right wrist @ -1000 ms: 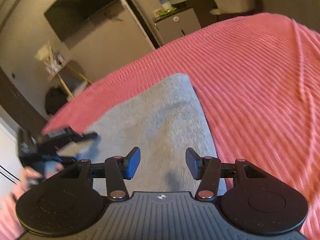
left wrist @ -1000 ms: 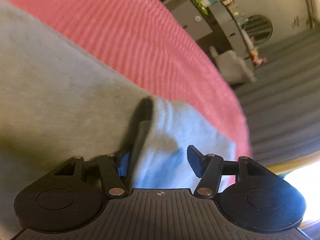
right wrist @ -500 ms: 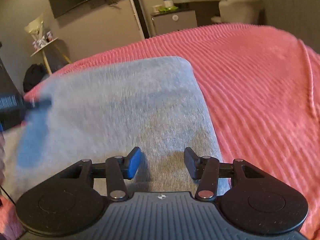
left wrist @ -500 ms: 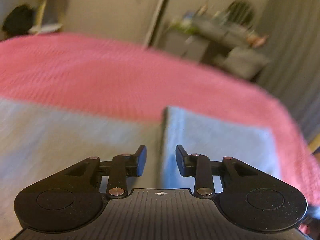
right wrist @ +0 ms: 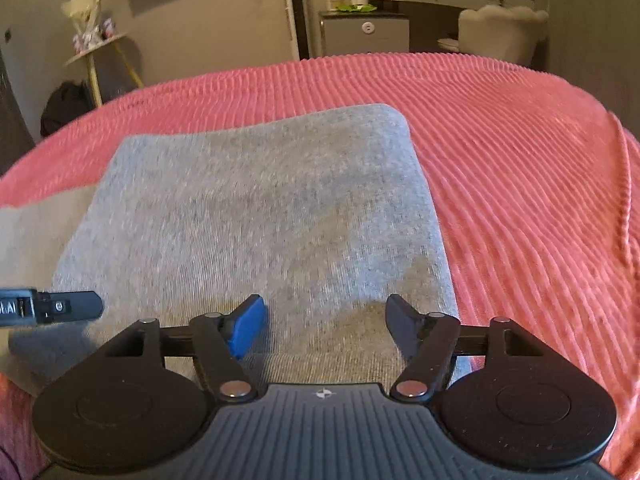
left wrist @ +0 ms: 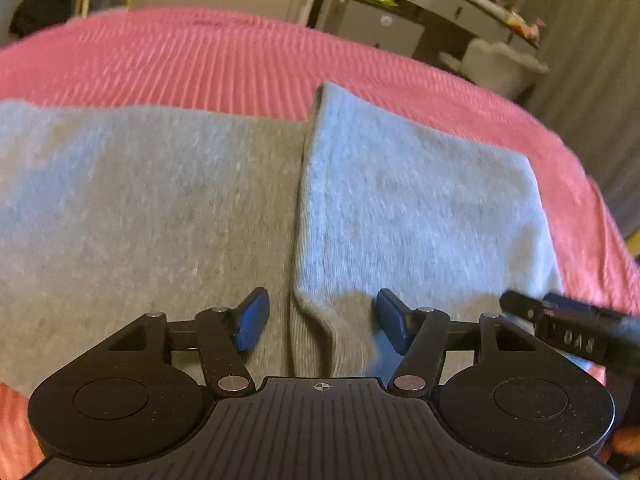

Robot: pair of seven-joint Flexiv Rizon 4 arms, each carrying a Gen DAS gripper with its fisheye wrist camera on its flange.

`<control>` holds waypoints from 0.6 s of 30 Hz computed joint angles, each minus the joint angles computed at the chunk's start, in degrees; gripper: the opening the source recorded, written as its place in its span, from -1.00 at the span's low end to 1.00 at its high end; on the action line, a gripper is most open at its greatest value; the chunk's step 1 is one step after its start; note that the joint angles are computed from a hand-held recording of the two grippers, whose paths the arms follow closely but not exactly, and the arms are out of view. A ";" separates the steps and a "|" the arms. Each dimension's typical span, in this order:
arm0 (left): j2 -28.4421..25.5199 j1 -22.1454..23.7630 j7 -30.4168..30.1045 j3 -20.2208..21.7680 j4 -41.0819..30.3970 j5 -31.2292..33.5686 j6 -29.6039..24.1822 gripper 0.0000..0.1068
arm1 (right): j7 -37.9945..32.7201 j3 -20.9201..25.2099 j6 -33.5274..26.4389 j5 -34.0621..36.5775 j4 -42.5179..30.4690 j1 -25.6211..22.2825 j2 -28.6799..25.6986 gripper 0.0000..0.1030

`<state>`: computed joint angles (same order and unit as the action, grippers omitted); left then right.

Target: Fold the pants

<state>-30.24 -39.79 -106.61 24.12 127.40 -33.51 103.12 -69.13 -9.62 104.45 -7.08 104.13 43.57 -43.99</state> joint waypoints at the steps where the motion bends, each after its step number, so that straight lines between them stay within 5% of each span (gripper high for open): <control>1: -0.12 -1.11 -0.08 0.91 0.09 -0.36 -0.20 0.23 | -0.14 -1.13 -0.34 0.10 0.09 1.04 0.00 0.38; 5: -0.04 -1.75 -1.14 1.07 0.66 -1.43 0.19 0.23 | -0.64 -3.76 -1.86 -0.48 -0.40 3.46 -0.59 0.60; 11: -1.61 -12.48 -2.25 11.77 0.18 -1.89 -4.43 0.28 | -0.13 -11.56 -2.51 0.22 -0.66 10.35 -2.75 0.92; 18: -2.05 -20.43 -10.28 19.91 1.64 -0.29 -6.63 0.29 | -0.33 -6.64 -1.93 -0.51 -0.69 5.85 -1.49 0.92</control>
